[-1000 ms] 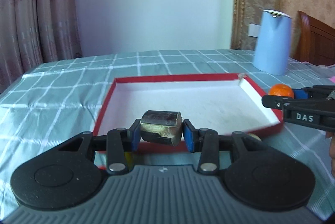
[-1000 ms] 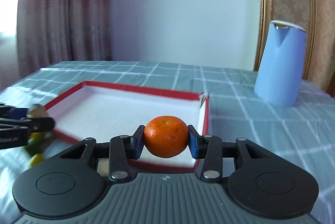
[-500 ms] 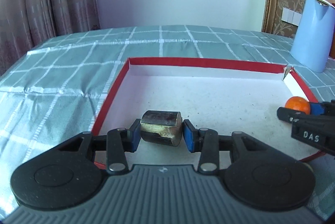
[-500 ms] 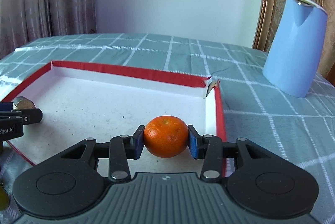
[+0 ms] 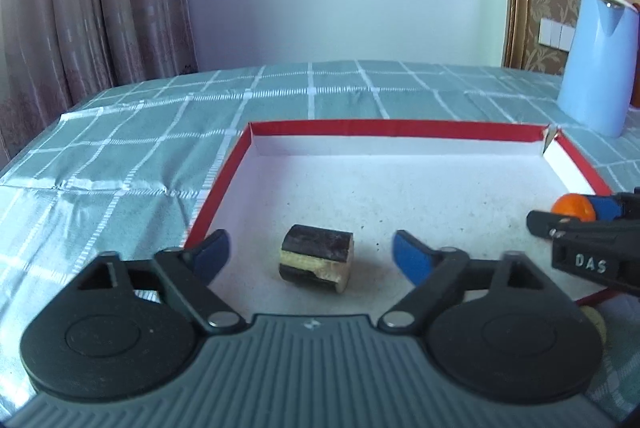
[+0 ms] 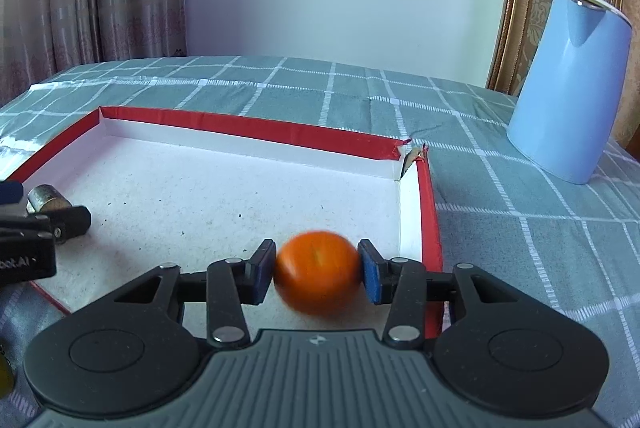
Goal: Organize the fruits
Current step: 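Lower the tangerine into the tray and open the right gripper, then withdraw both tools from the tray toward the remaining fruits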
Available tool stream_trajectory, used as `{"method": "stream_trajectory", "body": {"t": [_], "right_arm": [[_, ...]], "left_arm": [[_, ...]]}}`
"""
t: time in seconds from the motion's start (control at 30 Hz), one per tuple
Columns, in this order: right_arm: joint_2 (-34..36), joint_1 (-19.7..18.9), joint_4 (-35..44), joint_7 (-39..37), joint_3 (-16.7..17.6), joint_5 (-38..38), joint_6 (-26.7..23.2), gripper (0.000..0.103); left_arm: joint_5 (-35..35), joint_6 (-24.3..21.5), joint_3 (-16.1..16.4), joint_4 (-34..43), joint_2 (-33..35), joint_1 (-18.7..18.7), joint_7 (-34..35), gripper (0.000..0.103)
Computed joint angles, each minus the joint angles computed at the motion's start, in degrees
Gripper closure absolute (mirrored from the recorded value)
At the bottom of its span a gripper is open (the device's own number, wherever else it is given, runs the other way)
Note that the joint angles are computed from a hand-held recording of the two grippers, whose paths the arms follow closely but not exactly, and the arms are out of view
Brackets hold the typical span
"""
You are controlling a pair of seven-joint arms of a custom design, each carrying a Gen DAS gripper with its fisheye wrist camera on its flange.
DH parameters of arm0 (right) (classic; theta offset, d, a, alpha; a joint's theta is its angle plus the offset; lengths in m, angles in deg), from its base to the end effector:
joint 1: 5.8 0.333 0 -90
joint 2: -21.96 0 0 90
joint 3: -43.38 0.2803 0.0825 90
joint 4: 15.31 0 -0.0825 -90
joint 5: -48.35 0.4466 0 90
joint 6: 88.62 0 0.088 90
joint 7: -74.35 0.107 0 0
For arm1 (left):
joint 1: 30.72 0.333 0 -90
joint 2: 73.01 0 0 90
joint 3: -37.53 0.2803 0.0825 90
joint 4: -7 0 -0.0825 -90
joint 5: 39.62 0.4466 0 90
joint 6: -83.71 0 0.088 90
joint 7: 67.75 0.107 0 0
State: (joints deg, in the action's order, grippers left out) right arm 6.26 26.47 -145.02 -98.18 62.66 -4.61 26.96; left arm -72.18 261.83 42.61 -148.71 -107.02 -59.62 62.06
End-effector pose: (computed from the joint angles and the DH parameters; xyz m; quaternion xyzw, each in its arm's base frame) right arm 0.3746 0.4003 0.4313 -0.5006 0.7437 -0.3882 0.2135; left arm 0.4448 -0.1482 0.4466 -0.4336 0.7658 -0.3997 0.2568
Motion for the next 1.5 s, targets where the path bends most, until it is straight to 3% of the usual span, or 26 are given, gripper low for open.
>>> {"method": "stream_trajectory", "body": {"t": [0.37,0.47,0.83,1.03,1.13,1.27,1.43,1.5], "right_arm": [[-1.8,0.53,-1.57,4.36,1.27,-2.04,-1.54,0.041],[-2.36,0.71,-1.98,6.48,2.07,-2.96,-2.94,0.032],[-5.8,1.9,-4.56,11.66,3.63,-3.57,-4.14,0.031],[-7.44,3.09,-5.97,14.65,5.33,-4.15,-5.68,0.026],[-8.62,3.67,-6.95,16.54,6.04,-4.95,-5.72,0.023],[-8.71,4.34,-7.02,16.94,6.75,-5.15,-6.66,0.023],[-9.12,5.01,-7.53,17.95,6.6,-4.65,-6.24,0.023],[-9.42,5.09,-7.81,18.33,6.57,-4.52,-5.89,0.023]], "left_arm": [[2.93,5.98,6.18,-5.46,-5.64,-5.04,1.23,0.004],[4.76,6.55,8.58,-7.36,-7.93,-5.91,1.28,0.003],[1.68,0.41,11.45,-10.06,-14.81,-2.43,-0.21,0.0],[0.9,1.94,11.82,-13.46,-18.94,-0.31,2.71,0.0],[1.04,-1.25,13.54,-13.94,-20.88,0.81,3.89,0.0],[-1.47,-6.25,13.42,-12.57,-20.45,3.11,4.08,0.0],[-5.14,-10.58,16.06,-13.13,-23.27,3.66,9.01,0.0],[-6.59,-12.48,15.39,-12.29,-22.35,4.87,8.59,0.0]]}}
